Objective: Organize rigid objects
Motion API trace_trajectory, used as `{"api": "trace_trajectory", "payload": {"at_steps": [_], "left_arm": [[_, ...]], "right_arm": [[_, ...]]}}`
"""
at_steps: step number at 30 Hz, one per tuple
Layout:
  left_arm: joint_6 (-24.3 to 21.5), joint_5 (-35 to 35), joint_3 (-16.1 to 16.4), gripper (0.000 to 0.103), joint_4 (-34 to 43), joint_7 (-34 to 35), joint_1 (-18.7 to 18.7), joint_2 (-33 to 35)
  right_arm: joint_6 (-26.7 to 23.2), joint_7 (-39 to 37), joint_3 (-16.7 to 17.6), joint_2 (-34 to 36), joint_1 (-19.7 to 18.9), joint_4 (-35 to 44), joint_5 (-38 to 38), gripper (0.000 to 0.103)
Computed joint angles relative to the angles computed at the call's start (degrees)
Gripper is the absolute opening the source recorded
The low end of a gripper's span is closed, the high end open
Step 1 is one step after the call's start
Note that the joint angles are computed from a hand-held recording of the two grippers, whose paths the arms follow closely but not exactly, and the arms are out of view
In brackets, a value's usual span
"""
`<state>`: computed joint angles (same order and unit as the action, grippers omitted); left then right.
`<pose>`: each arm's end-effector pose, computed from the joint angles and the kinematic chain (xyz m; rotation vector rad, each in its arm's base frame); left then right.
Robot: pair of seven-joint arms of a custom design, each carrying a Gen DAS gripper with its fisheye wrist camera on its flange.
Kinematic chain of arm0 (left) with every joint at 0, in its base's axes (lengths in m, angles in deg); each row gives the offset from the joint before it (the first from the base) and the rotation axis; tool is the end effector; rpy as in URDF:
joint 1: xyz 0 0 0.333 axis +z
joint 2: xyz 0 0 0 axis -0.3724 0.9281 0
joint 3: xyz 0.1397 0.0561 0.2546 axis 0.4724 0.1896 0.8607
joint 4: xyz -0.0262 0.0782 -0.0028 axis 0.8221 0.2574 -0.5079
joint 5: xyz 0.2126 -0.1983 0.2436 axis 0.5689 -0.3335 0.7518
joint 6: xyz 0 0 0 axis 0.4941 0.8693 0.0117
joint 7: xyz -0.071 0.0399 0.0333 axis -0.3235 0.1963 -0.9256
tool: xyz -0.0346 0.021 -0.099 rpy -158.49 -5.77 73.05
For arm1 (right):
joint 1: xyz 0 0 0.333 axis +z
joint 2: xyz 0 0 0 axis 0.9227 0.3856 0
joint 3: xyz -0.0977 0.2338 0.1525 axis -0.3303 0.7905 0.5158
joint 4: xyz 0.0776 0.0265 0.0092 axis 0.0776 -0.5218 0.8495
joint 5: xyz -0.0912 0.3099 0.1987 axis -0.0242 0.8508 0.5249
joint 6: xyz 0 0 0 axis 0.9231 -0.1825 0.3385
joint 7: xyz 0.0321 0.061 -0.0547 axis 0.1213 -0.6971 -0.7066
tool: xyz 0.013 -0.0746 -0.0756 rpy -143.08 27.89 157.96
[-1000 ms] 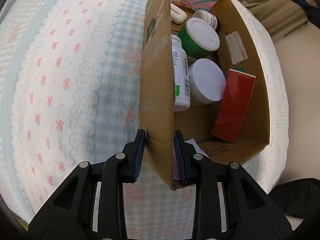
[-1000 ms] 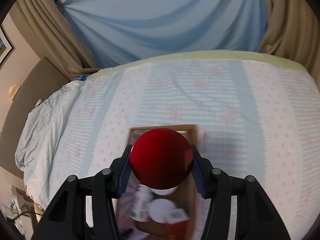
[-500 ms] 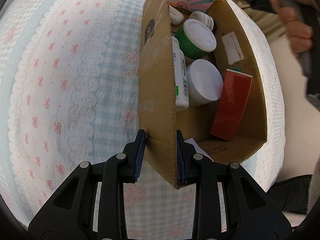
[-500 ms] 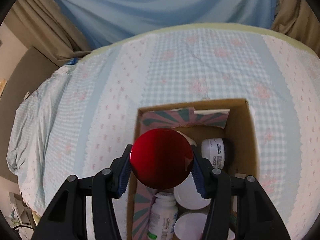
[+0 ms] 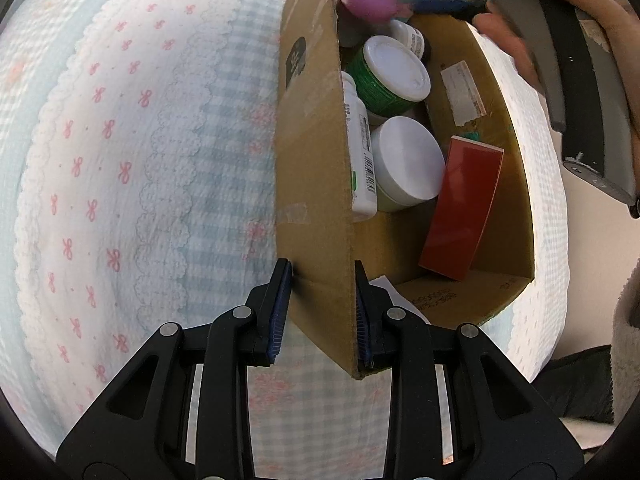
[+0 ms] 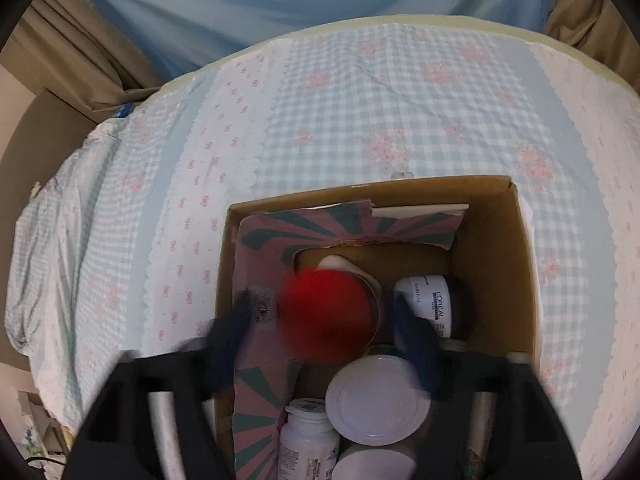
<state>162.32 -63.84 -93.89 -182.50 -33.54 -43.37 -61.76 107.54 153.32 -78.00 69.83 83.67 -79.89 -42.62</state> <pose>0.3525 -0.1963 0.4512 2.5812 -1.5926 0.6415 0.5799 0.2343 0.4870 -2.3203 1.4588 0.1338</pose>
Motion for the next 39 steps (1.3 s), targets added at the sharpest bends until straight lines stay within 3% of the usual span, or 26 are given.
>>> {"api": "trace_trajectory", "payload": {"at_steps": [12,20,25,32,34,36,39], "left_arm": [[-0.1,-0.3,0.0,0.025,1.0,0.7,0.4,1.3],[-2.9,3.9,-2.9,0.025,2.8,-6.4,2.4,0.8],[-11.7,11.3,-5.3,0.025,9.7,-12.2,4.9,-1.1],[-28.6,23.8,-9.6,0.026,31.0,-15.4,7.4,1.9],[-33.4,27.7,-11.5,0.037,37.5,-15.7,7.6,3.7],[-37.8,31.9,-14.0,0.101,45.0,-16.4,7.5,6.2],[-42.5,37.6,-17.4,0.103,54.5,-18.0,7.0,9.7]], "right_arm": [[0.5,-2.1,-0.8,-3.6,-1.5,-2.9,1.6,0.103],[-2.2,-5.3,-1.7,-6.8,-3.3,-5.6,4.5,0.103],[-6.1,-6.7,-3.3,-12.9,-5.2,-7.0,4.6,0.103],[-13.1,-9.1,-5.9,-25.2,-8.2,-5.6,1.2,0.103],[-15.2,-9.8,-6.8,-28.3,-9.1,-4.3,0.5,0.103],[-17.3,-10.7,-7.7,-30.3,-9.8,-2.4,0.4,0.103],[-20.4,-12.5,-9.4,-33.3,-11.1,0.3,0.5,0.103]]}}
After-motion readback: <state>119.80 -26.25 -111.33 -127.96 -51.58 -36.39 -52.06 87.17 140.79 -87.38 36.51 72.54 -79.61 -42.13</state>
